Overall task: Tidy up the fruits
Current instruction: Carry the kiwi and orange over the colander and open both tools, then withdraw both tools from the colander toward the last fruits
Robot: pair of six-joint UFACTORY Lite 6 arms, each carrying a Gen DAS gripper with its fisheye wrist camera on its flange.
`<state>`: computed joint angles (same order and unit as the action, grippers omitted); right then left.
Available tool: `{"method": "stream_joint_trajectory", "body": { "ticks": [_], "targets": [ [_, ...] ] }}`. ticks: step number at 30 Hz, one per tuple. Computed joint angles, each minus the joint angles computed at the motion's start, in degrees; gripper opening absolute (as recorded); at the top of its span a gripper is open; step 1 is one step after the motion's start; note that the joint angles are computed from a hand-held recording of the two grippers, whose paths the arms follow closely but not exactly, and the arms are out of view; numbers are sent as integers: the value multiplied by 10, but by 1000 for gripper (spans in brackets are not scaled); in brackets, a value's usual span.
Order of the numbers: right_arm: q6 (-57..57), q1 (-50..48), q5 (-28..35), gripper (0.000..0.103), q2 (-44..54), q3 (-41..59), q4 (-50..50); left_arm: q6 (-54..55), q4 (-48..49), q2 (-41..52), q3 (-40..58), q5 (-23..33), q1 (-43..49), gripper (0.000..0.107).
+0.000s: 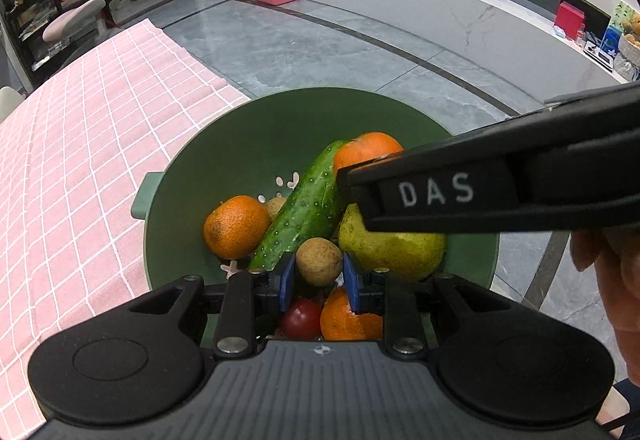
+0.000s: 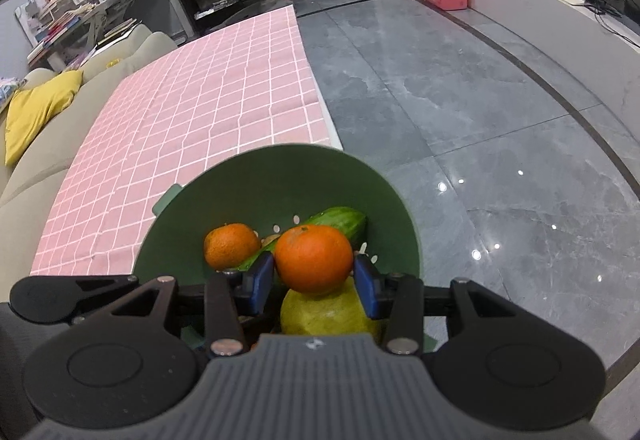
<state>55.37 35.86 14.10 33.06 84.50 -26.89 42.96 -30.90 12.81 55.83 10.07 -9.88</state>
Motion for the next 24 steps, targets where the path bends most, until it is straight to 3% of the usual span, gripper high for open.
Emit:
{"method": "stream_joint_trajectory", "body": {
  "ticks": [3, 7, 14, 24],
  "targets": [
    [2, 0, 5, 42, 0, 2, 0, -46, 37, 5, 9, 2, -3, 31],
    [6, -2, 11, 44, -3, 3, 0, -81, 64, -1, 10, 2, -3, 47],
    [33, -3, 1, 44, -12, -3, -20, -57, 44, -16, 9, 9, -3, 47],
    [68, -15, -13, 44, -42, -29, -47, -97, 88, -41, 8, 23, 4, 47]
  ]
}}
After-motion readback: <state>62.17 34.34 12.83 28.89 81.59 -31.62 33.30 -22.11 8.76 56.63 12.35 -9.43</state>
